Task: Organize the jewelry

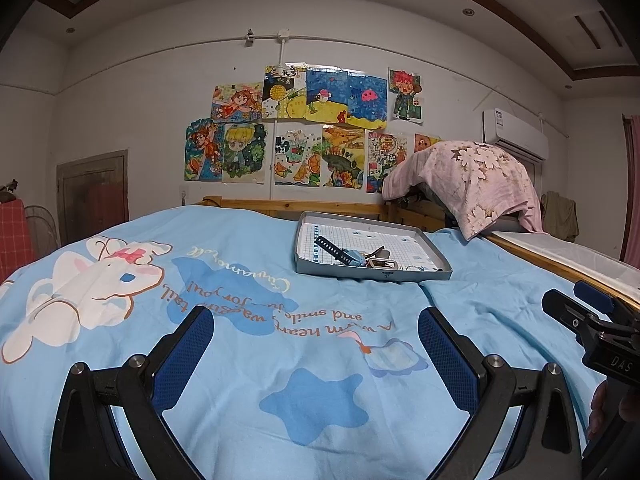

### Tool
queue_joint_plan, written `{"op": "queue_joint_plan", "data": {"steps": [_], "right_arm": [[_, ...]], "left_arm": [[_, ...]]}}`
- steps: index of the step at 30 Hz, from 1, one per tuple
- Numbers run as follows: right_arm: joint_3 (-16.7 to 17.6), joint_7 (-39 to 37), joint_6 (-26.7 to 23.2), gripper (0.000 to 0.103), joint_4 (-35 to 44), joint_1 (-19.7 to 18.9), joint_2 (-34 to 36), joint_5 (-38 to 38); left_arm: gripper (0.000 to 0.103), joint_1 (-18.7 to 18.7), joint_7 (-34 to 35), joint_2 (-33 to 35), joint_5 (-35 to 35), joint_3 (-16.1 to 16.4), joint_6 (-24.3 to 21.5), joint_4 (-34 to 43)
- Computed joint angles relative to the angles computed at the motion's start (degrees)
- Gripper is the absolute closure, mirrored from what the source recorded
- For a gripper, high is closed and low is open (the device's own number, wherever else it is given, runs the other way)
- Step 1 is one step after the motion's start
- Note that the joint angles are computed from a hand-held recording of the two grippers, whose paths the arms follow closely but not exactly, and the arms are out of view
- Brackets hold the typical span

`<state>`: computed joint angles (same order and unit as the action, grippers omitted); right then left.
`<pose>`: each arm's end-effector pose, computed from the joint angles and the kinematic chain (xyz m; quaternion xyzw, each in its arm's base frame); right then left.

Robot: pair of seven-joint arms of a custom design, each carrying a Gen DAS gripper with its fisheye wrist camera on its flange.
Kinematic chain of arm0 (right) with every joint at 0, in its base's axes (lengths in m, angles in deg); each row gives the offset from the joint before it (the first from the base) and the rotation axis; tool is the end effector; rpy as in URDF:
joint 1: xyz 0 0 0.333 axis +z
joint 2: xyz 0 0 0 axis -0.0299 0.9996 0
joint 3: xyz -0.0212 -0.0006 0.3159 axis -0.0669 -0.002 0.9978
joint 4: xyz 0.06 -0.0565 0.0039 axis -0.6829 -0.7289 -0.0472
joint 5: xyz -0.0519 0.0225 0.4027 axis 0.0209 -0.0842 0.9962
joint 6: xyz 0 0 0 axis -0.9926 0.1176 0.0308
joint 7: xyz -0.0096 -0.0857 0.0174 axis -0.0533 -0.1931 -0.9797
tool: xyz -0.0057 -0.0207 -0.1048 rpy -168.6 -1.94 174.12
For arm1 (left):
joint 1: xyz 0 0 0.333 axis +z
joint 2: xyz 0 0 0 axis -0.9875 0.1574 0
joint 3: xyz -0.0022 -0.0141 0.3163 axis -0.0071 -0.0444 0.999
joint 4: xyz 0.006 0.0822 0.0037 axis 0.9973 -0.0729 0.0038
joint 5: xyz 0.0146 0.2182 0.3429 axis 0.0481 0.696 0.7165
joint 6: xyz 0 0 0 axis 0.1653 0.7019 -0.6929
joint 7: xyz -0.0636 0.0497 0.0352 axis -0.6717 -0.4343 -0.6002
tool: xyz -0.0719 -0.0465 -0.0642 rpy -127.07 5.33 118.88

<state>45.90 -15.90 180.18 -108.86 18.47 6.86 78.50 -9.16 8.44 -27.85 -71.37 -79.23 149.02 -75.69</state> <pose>0.5827 0.1741 0.5789 -0.5978 0.5121 -0.3552 0.5042 0.5540 -0.1673 0.5835 -0.5954 0.5131 -0.4292 0.4450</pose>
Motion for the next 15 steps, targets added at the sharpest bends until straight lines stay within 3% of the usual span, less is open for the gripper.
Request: {"op": "queue_joint_plan", "data": {"steps": [15], "right_arm": [[0.0, 1.5, 0.0, 0.007, -0.2, -0.4, 0.1, -1.6]], "left_arm": [[0.0, 0.1, -0.1, -0.1, 0.2, 0.0, 0.1, 0.0]]}}
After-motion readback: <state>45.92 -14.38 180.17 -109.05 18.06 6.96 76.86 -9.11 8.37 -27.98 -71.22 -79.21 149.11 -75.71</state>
